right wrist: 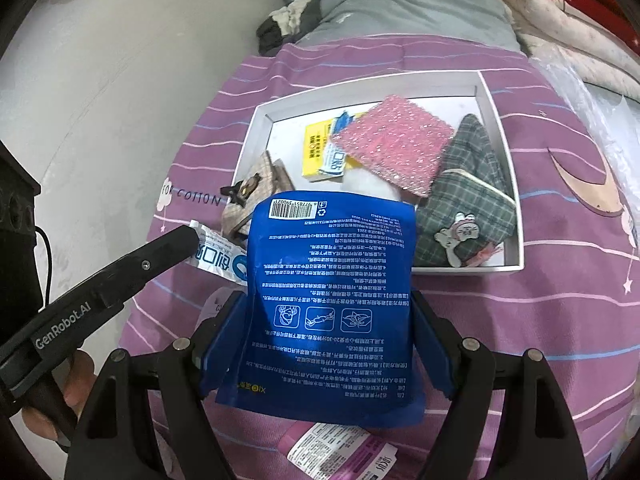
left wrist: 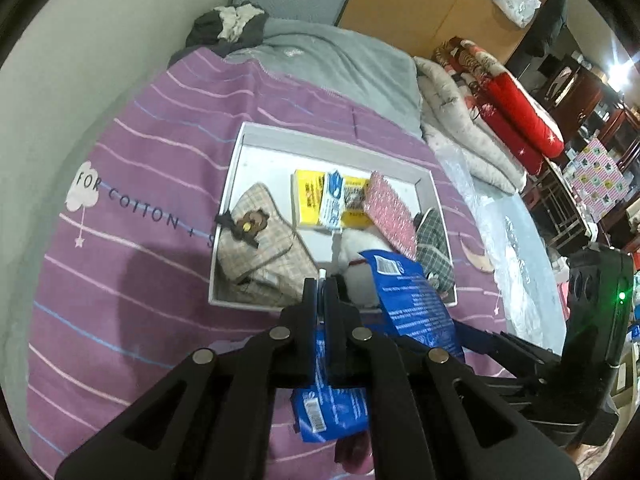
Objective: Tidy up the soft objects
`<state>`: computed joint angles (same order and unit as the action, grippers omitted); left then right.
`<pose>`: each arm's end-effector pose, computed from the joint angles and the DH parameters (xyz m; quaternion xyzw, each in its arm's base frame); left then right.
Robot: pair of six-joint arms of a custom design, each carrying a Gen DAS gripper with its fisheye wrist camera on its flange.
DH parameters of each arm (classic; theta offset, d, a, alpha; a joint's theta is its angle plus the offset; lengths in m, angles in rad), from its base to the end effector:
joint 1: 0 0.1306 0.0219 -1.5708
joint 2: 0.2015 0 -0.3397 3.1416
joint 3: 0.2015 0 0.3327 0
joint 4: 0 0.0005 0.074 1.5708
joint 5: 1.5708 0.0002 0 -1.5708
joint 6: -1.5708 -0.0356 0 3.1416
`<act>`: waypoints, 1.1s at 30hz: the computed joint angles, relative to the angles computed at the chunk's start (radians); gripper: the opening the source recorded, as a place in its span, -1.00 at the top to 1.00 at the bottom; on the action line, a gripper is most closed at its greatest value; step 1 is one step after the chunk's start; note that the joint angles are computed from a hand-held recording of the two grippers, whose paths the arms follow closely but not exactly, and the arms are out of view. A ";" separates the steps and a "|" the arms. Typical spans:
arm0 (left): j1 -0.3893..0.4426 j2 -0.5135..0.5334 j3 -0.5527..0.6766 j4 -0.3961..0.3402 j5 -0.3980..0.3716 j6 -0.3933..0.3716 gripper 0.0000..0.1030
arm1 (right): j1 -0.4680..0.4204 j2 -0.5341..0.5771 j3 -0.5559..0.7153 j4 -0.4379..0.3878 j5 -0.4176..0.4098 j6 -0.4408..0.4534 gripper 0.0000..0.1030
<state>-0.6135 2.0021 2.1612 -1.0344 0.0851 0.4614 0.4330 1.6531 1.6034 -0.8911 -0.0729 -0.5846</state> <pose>0.5060 -0.3606 0.3731 0.0858 0.9355 -0.2087 0.2720 0.4654 0.2174 0.3516 0.0607 0.9483 0.1811 0.2535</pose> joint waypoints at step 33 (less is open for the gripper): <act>0.056 0.098 -0.070 0.385 0.070 0.310 0.93 | -0.045 0.168 0.340 -0.166 0.070 -0.078 -0.51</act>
